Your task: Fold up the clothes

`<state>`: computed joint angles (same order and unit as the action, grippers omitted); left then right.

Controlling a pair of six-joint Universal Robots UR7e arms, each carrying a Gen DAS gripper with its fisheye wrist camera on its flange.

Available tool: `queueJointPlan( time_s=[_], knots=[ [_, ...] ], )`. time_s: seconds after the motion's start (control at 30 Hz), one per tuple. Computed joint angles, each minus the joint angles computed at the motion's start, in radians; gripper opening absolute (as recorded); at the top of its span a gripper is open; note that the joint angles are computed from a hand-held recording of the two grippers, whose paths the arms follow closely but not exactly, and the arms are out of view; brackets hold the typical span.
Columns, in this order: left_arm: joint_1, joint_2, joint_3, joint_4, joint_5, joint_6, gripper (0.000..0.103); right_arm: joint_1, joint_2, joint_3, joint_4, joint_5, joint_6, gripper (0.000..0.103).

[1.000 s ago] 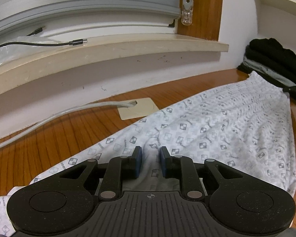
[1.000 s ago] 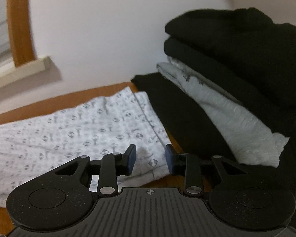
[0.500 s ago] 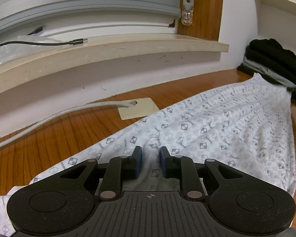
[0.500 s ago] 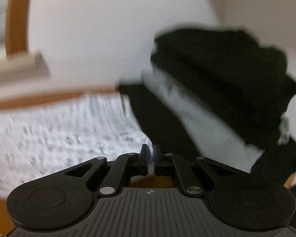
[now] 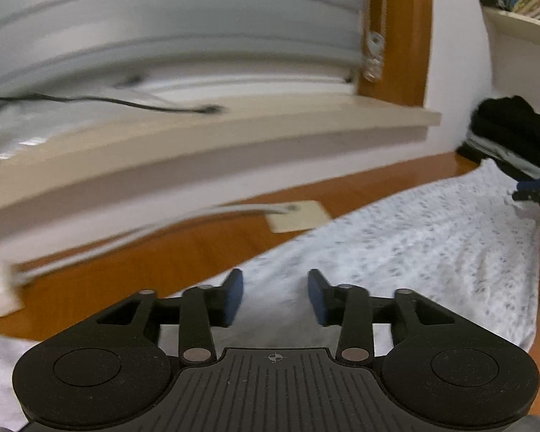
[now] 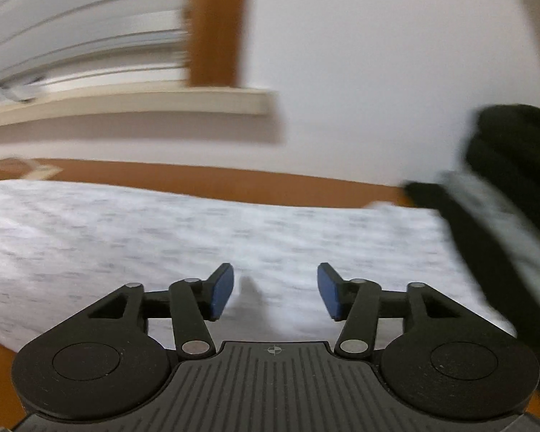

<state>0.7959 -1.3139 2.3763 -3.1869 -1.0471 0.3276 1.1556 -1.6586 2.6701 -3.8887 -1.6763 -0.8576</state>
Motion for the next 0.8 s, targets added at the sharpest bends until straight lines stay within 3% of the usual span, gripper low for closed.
queueJointPlan(
  time_s=[0.23,0.27,0.3,0.33,0.53,0.67,0.73,0.8],
  knots=[
    [0.042,-0.244,0.035,0.116,0.207,-0.032,0.045,0.076,0.084,-0.017,0.011,-0.052,-0.049,0.059],
    [0.054,-0.261,0.031,0.123,0.233,-0.031,0.050,0.081,0.082,-0.020,0.024,-0.059,-0.052,0.061],
    [0.067,-0.267,0.024,0.120,0.255,-0.027,0.063,0.086,0.081,-0.023,0.037,-0.066,-0.054,0.064],
    [0.082,-0.270,0.016,0.117,0.272,-0.021,0.068,0.087,0.079,-0.024,0.046,-0.067,-0.054,0.066],
    [0.171,-0.219,-0.049,0.102,0.262,0.014,0.071,0.023,-0.014,-0.031,0.199,0.007,0.045,0.074],
    [0.191,-0.194,-0.070,0.102,0.243,0.035,0.060,0.044,0.016,-0.032,0.163,-0.023,0.035,0.076],
    [0.194,-0.182,-0.074,0.097,0.239,0.044,0.049,0.046,0.016,-0.032,0.160,-0.027,0.037,0.076],
    [0.196,-0.177,-0.074,0.094,0.239,0.054,0.029,0.040,0.006,-0.032,0.175,-0.019,0.043,0.076]
  ],
)
